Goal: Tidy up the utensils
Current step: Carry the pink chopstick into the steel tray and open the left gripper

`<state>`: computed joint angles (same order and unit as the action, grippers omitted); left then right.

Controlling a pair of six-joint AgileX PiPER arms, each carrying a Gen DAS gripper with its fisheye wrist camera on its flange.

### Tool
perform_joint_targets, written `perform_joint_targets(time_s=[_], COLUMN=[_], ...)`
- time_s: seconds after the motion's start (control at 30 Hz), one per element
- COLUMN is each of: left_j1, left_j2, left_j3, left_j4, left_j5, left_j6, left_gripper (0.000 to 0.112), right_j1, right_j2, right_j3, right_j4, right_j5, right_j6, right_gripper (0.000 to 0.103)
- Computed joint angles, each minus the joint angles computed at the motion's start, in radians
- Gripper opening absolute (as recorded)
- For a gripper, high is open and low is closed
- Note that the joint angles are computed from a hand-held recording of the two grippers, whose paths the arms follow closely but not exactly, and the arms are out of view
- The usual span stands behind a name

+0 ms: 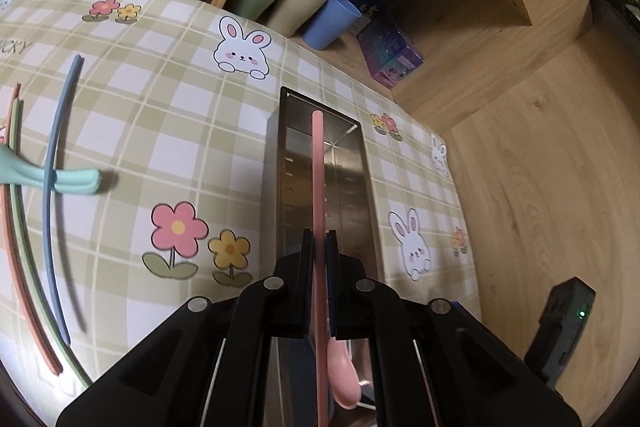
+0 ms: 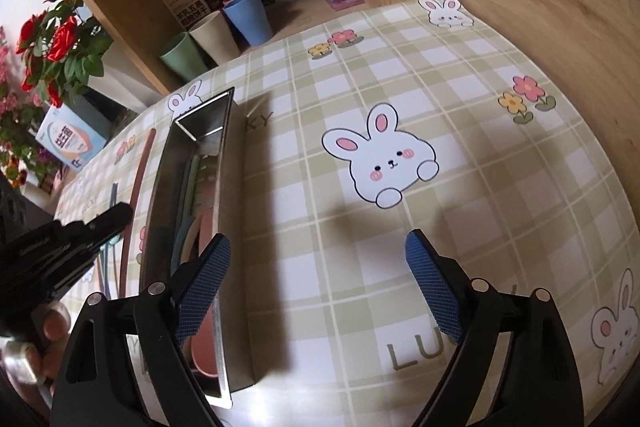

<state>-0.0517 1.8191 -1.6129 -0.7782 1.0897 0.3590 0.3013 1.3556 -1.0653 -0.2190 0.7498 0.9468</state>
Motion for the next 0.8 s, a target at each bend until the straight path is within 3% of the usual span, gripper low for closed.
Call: perform_joint_targets(time_s=[0.23, 0.5, 0.8], left_j1=[-0.029, -0.025, 0.013], left_j2=[0.005, 0.009, -0.018], left_j3=[0.006, 0.015, -0.021], left_j4=[0.041, 0.040, 0.063], left_j5=[-0.046, -0.039, 0.037], left_j6=[0.019, 0.039, 0.088], left_gripper=[0.006, 0.006, 0.006], right_j1=[-0.013, -0.005, 0.051], right_j2=[-0.010, -0.016, -0.032], right_j3=[0.023, 0.042, 0.019], right_j4=[0.010, 0.025, -0.041], right_j5=[-0.014, -0.033, 0.006], right_j6=[-0.001, 0.019, 0.115], right_gripper=[0.086, 0.086, 0.086])
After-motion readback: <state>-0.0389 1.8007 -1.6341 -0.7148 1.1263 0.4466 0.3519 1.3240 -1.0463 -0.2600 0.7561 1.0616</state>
